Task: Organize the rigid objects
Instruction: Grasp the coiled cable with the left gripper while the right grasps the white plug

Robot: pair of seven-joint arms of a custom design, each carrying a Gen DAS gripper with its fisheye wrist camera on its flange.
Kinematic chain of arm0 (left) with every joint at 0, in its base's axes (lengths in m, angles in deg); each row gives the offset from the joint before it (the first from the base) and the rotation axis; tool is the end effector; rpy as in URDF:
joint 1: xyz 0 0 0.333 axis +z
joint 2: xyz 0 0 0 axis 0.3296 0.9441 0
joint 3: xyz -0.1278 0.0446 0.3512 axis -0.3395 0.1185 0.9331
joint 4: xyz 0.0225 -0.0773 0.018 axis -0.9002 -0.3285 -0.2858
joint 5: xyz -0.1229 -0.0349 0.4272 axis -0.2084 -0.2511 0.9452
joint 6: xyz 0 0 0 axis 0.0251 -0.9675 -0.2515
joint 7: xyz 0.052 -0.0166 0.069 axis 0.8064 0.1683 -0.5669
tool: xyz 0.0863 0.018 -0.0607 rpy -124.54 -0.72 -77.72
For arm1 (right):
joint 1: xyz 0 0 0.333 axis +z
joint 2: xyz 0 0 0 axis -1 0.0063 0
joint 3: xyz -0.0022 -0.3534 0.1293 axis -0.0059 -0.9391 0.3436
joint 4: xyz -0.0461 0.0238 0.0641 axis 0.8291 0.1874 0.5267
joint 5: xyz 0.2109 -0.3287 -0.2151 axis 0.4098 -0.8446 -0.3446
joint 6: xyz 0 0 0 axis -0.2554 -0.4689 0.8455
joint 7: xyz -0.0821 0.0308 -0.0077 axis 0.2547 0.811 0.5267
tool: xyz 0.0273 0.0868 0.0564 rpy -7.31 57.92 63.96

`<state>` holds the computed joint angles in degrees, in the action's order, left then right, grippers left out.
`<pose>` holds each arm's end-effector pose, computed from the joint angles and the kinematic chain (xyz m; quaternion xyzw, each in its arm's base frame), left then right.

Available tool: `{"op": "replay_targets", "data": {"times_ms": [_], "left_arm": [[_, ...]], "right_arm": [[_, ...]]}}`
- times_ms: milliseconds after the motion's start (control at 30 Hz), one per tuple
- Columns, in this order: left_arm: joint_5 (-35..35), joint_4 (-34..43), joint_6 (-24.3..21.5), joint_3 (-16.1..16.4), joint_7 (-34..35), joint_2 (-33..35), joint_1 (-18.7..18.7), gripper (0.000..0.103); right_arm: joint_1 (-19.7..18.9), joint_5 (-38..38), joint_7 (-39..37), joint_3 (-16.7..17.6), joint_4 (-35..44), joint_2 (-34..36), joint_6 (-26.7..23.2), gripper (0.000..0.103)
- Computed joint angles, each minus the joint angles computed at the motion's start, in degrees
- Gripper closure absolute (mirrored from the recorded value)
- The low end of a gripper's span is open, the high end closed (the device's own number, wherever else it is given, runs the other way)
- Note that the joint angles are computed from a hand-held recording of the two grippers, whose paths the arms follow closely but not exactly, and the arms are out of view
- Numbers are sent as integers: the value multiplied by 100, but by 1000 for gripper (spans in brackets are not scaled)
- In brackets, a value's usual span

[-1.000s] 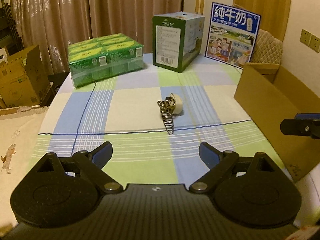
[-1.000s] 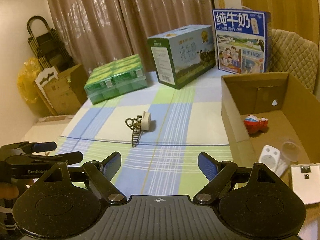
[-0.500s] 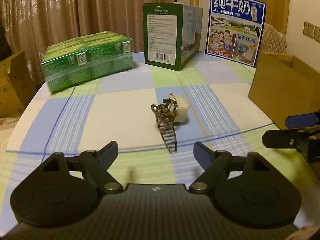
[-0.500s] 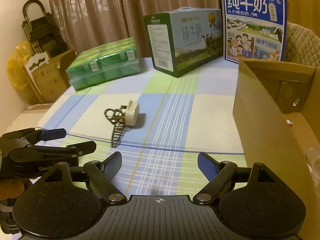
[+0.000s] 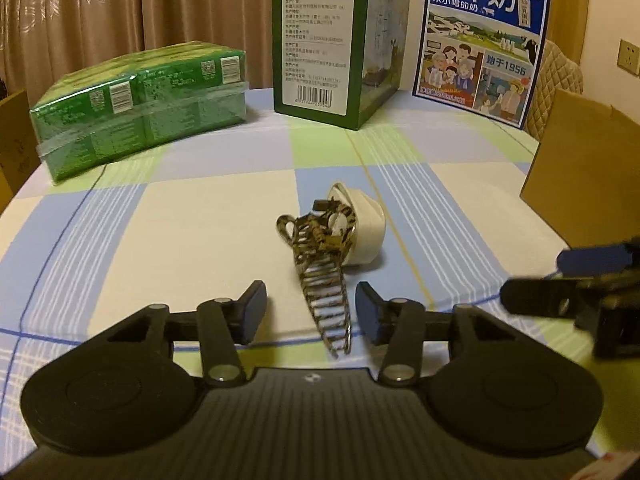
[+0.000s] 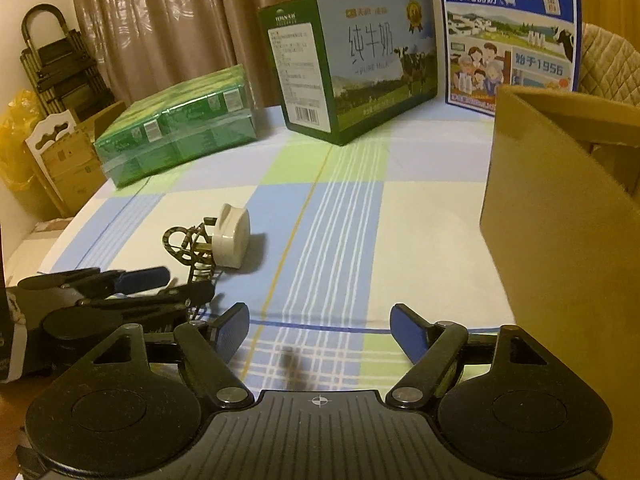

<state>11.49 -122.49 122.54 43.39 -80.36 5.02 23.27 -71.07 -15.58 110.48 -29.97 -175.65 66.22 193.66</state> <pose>0.4657 -0.0990 0.4288 -0.7419 0.5159 -0.2614 0.3391 0.5508 0.2009 0.4699 -0.8155 0.4032 -0.0602 0.4108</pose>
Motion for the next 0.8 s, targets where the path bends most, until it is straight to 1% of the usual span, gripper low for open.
{"op": "replay_targets", "data": {"times_ms": [67,100,133,167,300,467,567,667,733,800], "left_arm": [[10,51,30,15,61,60,9,69],[-14,63,32,23,110,82,7,76],[-125,52,15,37,247,82,-11,81],[-270,32,-100,24,407,58,-36,83],[-834,-160,-129,114,964,-152,-46,84],[-1308,-512,-187,155,1599,-603,61,84],[-1539,-715,-119,181,1781,-830,190,84],[-1657,-881,-65,152,1904,-999,350,84],[-1693,-951,14,122,1854,-1067,474,84],[-1670,-986,136,77,1792,-1092,599,84]], "right_arm": [[4,-35,20,6,7,36,14,28],[3,-53,43,8,15,57,13,28],[1,-71,69,10,21,75,16,28],[-2,-82,91,12,24,87,20,28],[-7,-26,69,15,80,122,-70,28],[10,135,-158,41,217,178,-301,28],[53,312,-343,90,327,259,-397,28],[113,526,-709,158,401,337,-501,28],[157,673,-1000,204,461,405,-540,28],[181,772,-1100,235,544,489,-607,28]]}}
